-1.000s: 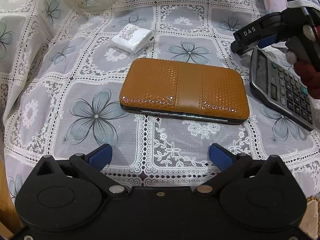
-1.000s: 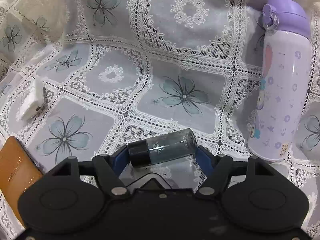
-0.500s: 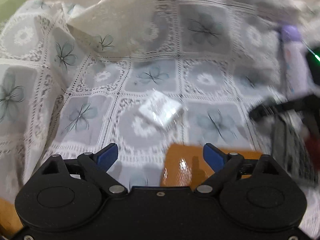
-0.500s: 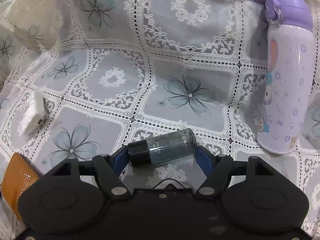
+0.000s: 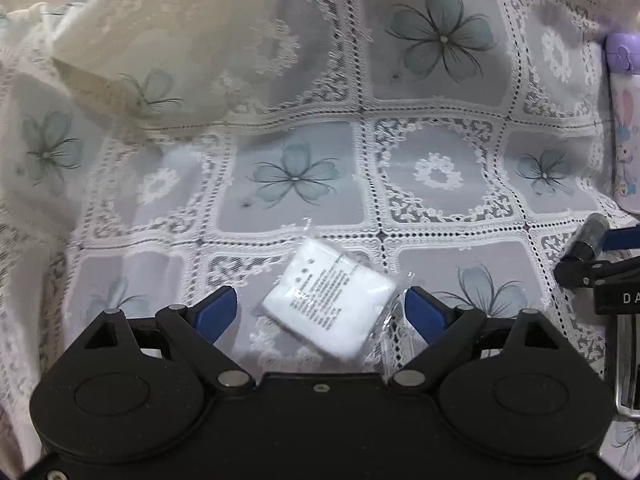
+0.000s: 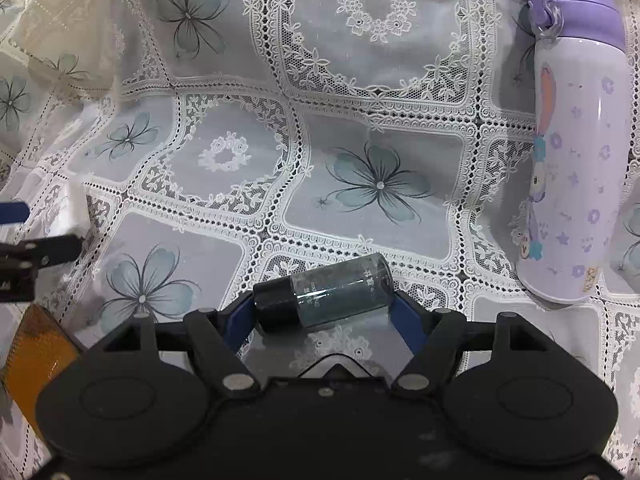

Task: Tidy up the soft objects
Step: 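Grasp the white packet with the left tool while the right tool holds the black bottle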

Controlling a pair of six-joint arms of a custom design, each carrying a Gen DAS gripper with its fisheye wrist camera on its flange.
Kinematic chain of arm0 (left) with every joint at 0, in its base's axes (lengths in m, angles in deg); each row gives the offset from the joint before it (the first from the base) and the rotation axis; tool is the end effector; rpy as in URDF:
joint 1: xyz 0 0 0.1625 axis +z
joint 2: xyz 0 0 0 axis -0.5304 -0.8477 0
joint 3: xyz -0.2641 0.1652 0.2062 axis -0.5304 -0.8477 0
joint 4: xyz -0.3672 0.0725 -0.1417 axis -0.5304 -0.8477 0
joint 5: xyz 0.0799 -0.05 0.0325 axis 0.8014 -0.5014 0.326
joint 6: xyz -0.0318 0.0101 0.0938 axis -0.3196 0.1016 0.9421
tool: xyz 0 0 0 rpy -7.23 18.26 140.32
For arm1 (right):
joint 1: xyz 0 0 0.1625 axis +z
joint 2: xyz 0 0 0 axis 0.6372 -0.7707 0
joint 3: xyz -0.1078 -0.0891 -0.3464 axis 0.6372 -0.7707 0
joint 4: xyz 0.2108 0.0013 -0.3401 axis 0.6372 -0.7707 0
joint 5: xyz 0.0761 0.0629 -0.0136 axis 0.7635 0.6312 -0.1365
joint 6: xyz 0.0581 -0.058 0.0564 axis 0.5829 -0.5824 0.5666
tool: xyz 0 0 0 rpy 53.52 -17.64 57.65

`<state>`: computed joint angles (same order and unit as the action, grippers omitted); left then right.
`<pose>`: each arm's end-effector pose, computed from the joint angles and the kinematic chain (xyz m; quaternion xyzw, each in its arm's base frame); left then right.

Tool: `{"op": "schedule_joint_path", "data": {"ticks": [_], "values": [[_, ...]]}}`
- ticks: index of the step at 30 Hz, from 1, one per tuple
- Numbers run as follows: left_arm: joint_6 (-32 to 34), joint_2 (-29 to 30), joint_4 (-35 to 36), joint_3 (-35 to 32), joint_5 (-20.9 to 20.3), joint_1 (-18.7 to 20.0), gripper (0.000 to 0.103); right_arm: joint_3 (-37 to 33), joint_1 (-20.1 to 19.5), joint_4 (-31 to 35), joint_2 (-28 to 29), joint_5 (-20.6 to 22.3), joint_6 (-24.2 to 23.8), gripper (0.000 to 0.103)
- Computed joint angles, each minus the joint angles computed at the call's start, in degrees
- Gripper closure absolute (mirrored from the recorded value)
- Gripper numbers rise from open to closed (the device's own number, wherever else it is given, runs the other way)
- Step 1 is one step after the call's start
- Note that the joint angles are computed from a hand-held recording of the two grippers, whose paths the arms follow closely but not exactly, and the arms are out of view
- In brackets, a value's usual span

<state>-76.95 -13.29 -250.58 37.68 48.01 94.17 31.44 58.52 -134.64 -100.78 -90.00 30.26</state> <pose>-0.1074 -0.6581 0.1533 0.1519 0.8636 -0.2893 0.3838 0.1746 -0.6848 0.0750 0.2111 -0.8966 0.2061 0.3303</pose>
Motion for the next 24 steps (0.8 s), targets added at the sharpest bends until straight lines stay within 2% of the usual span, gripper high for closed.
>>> {"op": "schedule_joint_path", "data": {"ticks": [3, 6, 10, 18, 24], "values": [[1.14, 0.83, -0.05, -0.96, -0.52, 0.62, 0.015, -0.18, 0.00, -0.34, 0.30, 0.01, -0.66, 0.030], [-0.07, 1.26, 1.63, -1.76, -1.25, 1.30, 0.031, -0.11, -0.06, 0.05, 0.09, 0.25, -0.23, 0.029], [-0.25, 0.71, -0.08, -0.88, -2.88, 1.52, 0.039, 0.00, 0.02, -0.27, 0.11, 0.06, -0.76, 0.030], [-2.48, -1.01, -0.90, 0.23, -2.39, 1.31, 0.040, -0.43, 0.73, -0.58, 0.47, -1.09, -0.54, 0.031], [-5.86, -4.75, -1.00, 3.61, 1.04, 0.83, 0.040, -2.99, 2.54, 2.38, 1.62, -1.76, 1.32, 0.031]]}}
